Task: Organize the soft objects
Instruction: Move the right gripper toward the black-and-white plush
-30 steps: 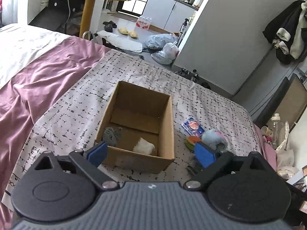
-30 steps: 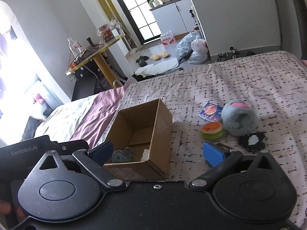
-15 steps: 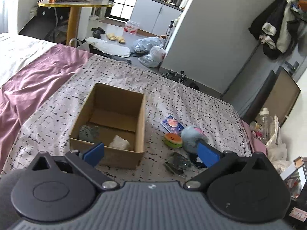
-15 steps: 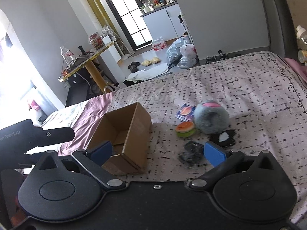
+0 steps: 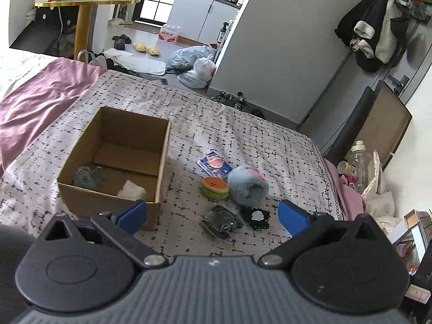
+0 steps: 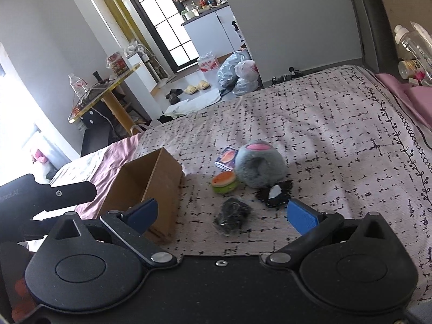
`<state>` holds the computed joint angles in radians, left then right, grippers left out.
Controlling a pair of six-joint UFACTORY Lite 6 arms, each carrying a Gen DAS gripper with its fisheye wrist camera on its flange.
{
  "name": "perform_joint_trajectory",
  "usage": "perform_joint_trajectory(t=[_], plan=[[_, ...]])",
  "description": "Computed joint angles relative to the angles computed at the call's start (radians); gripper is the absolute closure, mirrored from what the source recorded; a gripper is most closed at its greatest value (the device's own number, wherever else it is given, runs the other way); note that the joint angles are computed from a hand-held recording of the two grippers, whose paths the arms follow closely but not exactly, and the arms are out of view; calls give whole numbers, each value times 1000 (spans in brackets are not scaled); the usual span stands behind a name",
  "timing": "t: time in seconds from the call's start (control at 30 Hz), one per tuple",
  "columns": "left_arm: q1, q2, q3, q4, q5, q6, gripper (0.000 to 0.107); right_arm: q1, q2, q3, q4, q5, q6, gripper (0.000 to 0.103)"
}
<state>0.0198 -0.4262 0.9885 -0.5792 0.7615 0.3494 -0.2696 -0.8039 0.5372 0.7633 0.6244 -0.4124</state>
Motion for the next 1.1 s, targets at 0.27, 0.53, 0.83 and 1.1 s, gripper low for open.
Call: perform_joint_trajectory(t=[0.27, 0.53, 0.83, 1.1], plan=[[-169, 42, -21, 163, -152, -218, 5, -139, 165, 47, 145, 42, -253, 0], [-289, 188, 16, 304, -248, -441, 5, -179, 390, 138, 274, 16, -405, 0], [-382, 389, 62, 482, -323, -655, 5, -207, 569, 116, 502, -34, -654, 0], [-416, 558, 113, 474, -351, -737, 5, -215, 717, 132, 620, -90, -805, 3]])
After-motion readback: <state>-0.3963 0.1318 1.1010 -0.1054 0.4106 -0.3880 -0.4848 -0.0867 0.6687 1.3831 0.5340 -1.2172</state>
